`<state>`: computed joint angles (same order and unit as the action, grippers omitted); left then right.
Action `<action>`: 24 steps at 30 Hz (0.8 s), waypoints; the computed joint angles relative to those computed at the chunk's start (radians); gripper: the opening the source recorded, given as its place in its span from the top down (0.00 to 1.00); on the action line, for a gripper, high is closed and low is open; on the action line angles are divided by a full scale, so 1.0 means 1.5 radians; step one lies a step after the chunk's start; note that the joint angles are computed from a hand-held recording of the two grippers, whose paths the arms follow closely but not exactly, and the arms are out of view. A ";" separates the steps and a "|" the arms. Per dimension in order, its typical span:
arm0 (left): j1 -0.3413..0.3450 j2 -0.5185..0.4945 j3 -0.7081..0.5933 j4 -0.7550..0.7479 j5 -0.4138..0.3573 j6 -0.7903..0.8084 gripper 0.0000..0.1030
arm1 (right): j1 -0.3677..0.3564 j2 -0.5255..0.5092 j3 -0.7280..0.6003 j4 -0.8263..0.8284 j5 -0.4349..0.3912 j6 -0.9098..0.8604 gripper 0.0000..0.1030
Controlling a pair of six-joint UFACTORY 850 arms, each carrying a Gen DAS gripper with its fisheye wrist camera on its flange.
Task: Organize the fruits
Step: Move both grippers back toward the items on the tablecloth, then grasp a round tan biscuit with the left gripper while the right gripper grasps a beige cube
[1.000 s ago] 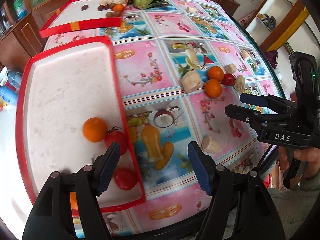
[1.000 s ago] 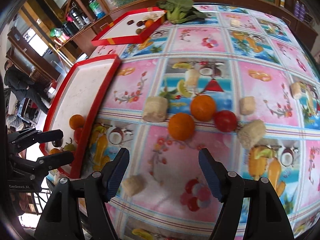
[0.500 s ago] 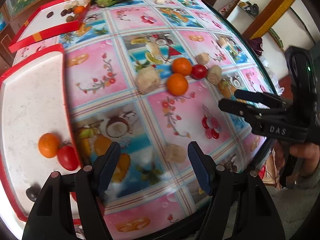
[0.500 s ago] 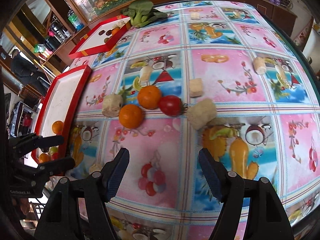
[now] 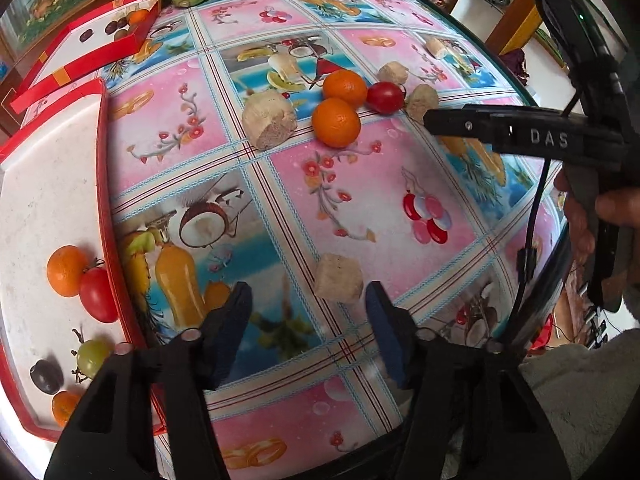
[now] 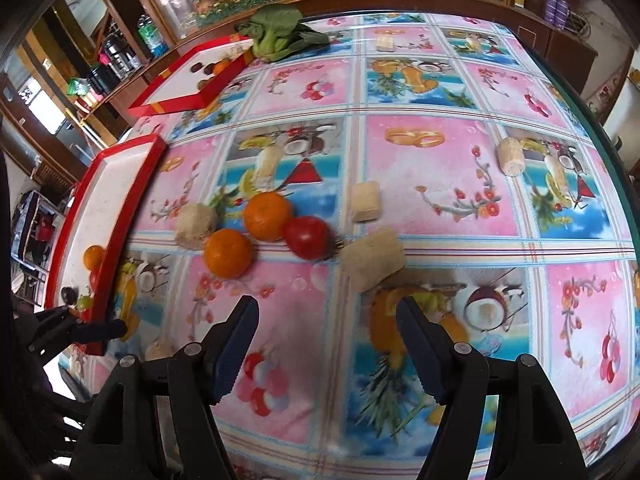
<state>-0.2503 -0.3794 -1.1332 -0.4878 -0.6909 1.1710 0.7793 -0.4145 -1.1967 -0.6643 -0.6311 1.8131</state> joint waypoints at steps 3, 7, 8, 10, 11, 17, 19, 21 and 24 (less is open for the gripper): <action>-0.005 -0.001 0.003 -0.007 -0.010 0.004 0.59 | -0.014 0.001 0.009 0.009 0.001 -0.020 0.31; -0.022 0.020 0.037 -0.003 0.031 0.014 0.73 | -0.031 -0.010 0.003 0.049 0.012 -0.102 0.46; -0.023 0.023 0.040 -0.006 0.036 0.015 0.73 | -0.032 -0.016 -0.003 0.057 0.007 -0.122 0.52; -0.021 0.022 0.041 -0.017 0.032 0.011 0.74 | -0.035 -0.024 -0.011 0.068 0.001 -0.147 0.62; -0.020 0.022 0.040 -0.023 0.030 0.007 0.74 | -0.034 -0.027 -0.015 0.067 -0.007 -0.153 0.67; -0.001 0.012 0.025 -0.070 -0.006 -0.012 0.74 | -0.033 -0.022 -0.015 0.061 0.002 -0.174 0.80; 0.007 0.007 0.016 -0.094 -0.024 -0.010 0.74 | -0.031 -0.017 -0.012 0.059 0.006 -0.175 0.81; 0.014 0.004 0.009 -0.109 -0.033 -0.009 0.74 | -0.030 -0.011 -0.010 0.056 0.009 -0.176 0.81; 0.022 -0.001 0.003 -0.121 -0.041 -0.009 0.74 | -0.026 0.003 0.001 0.038 0.020 -0.156 0.82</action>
